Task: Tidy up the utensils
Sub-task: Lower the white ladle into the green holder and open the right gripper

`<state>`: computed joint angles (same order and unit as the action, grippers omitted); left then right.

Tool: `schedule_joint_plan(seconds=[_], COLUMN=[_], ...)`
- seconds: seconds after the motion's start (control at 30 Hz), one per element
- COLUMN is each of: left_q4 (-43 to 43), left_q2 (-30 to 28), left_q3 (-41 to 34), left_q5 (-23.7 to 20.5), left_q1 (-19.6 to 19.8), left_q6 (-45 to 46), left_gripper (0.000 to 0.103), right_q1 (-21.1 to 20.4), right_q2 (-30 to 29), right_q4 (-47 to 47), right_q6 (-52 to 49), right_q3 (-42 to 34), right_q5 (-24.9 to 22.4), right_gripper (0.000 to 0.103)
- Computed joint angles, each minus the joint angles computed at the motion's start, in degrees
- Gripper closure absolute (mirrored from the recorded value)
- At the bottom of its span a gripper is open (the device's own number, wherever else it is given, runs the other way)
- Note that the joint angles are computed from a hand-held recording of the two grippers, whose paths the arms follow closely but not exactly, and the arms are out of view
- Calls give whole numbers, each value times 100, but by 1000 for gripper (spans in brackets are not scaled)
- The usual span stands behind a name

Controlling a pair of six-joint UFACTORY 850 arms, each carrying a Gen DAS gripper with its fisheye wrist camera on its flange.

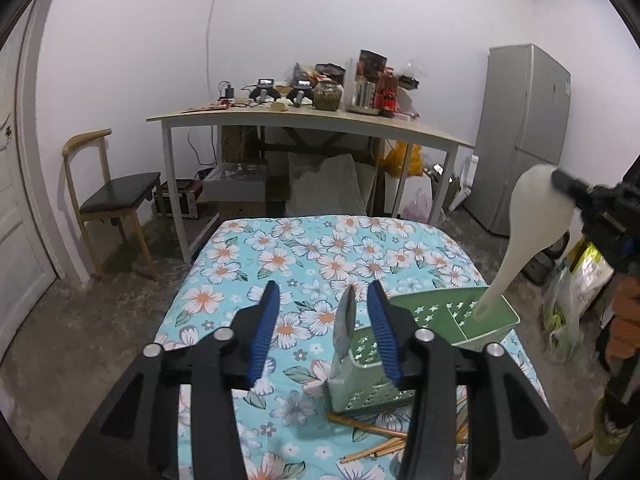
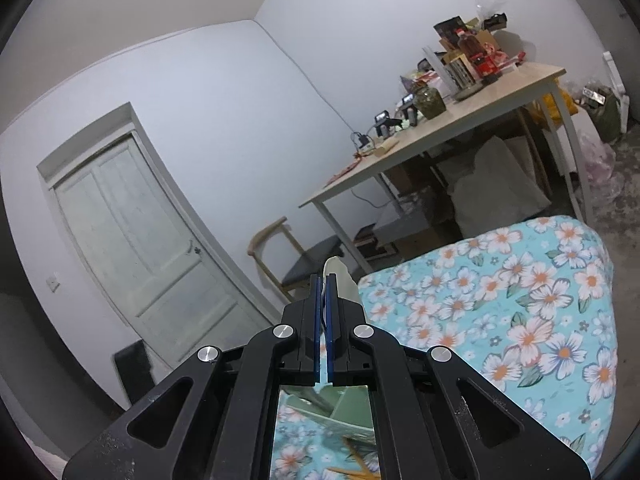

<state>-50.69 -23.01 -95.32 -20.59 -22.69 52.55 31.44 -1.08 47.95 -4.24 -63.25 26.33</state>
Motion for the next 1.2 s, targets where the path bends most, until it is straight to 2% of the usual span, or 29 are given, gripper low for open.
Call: schedule_joint_plan(seconds=[0.13, 0.2, 0.37, 0.53, 0.6, 0.67, 0.8, 0.9, 0.97, 1.0, 1.07, 1.17, 1.2], left_q4=[-494, -624, -841, -1249, -1375, -1416, -1351, -1478, -1638, -1658, -1691, -1585, -1528], left_q2=[177, 246, 422, 641, 695, 752, 829, 908, 968, 988, 1026, 1049, 1045], left_q3=[328, 470, 840, 1259, 1358, 1455, 1556, 1676, 1778, 1810, 1897, 2004, 2020], left_q5=[-44, -100, -201, -244, -319, -375, -394, -437, -452, -466, -463, -580, -642], left_q1=[109, 161, 238, 290, 322, 340, 320, 331, 352, 354, 361, 382, 390], left_q6=[266, 299, 336, 541, 564, 536, 460, 540, 675, 696, 746, 582, 497], left_gripper=[46, 41, 36, 32, 31, 30, 28, 27, 26, 25, 23, 18, 17], right_q1=[-6, -59, -91, 0, 50, 116, 246, 424, 605, 671, 882, 1130, 1200], right_q2=[-158, -239, -435, -510, -476, -426, -272, -86, -8, 0, 7, -110, -170], right_q4=[332, 186, 359, 1298, 1766, 2094, 2485, 2918, 3411, 3606, 4144, 4965, 5232], right_q6=[-410, -231, -302, -1297, -1819, -2186, -2622, -3045, -3619, -3865, -4549, -5491, -5776], right_q3=[-39, -42, -66, -134, -140, -119, -22, 89, 104, 95, 55, -86, -135], right_q5=[-49, -160, -423, -487, -458, -307, 58, 406, 743, 873, 1211, 1629, 1777], right_gripper=[102, 102, 102, 97, 90, 73, 68, 58, 43, 39, 21, 9, 8])
